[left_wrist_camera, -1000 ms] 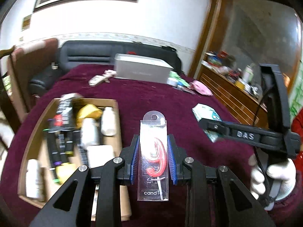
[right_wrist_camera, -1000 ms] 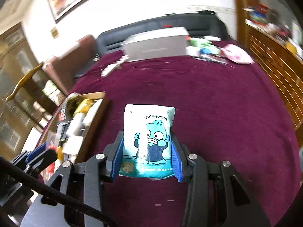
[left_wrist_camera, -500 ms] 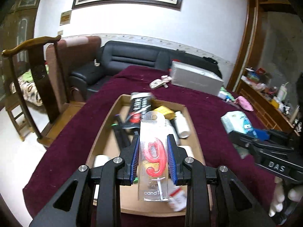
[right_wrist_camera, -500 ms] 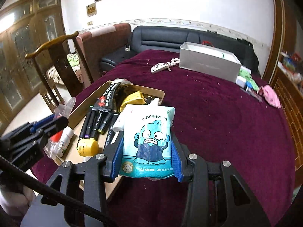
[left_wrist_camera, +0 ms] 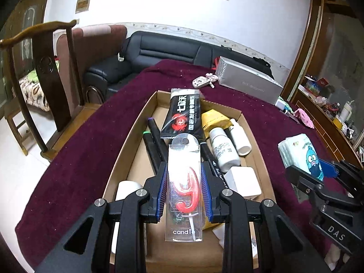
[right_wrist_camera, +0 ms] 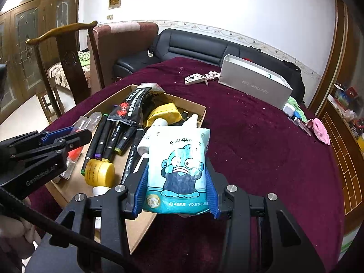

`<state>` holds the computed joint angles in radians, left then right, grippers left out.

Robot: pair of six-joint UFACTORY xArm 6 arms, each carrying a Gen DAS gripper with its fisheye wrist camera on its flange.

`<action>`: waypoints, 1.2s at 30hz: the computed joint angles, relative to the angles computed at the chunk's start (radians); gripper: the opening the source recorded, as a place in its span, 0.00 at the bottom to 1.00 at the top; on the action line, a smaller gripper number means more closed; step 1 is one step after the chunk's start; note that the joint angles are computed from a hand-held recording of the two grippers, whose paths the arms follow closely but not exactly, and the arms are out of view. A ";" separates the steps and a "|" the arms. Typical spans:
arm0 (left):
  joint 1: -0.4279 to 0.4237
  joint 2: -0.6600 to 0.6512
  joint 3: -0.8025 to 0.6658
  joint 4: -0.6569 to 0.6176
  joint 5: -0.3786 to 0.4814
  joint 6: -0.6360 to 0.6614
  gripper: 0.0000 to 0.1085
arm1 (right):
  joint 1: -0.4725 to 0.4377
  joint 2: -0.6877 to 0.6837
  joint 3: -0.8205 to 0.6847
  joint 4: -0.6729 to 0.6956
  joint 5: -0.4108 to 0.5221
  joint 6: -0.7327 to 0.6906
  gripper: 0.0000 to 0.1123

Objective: Organize objects
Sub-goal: 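Lower both held items into the tray and open both tools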

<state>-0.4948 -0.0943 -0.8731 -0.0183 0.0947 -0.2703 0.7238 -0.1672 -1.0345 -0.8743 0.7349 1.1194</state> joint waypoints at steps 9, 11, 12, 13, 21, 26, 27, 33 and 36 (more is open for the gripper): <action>-0.005 0.051 -0.039 -0.111 0.026 0.093 0.22 | 0.009 0.044 -0.027 0.014 0.008 -0.027 0.39; -0.005 0.058 -0.042 -0.114 0.026 0.092 0.22 | 0.011 0.052 -0.029 0.020 0.005 -0.032 0.39; -0.005 0.061 -0.044 -0.119 0.026 0.095 0.22 | 0.011 0.055 -0.029 0.023 0.001 -0.034 0.39; -0.005 0.065 -0.048 -0.127 0.027 0.102 0.22 | 0.011 0.058 -0.029 0.026 -0.002 -0.038 0.39; -0.006 0.099 -0.078 -0.157 0.040 0.125 0.22 | 0.010 0.086 -0.037 0.052 -0.001 -0.062 0.39; -0.007 0.112 -0.092 -0.190 0.051 0.150 0.22 | 0.005 0.097 -0.039 0.068 -0.007 -0.072 0.39; -0.007 0.114 -0.094 -0.196 0.051 0.154 0.22 | 0.005 0.100 -0.040 0.071 -0.007 -0.075 0.39; -0.008 0.125 -0.109 -0.286 0.063 0.217 0.22 | 0.006 0.122 -0.051 0.090 -0.012 -0.092 0.39; -0.008 0.127 -0.110 -0.290 0.061 0.219 0.22 | 0.010 0.132 -0.058 0.078 -0.007 -0.088 0.40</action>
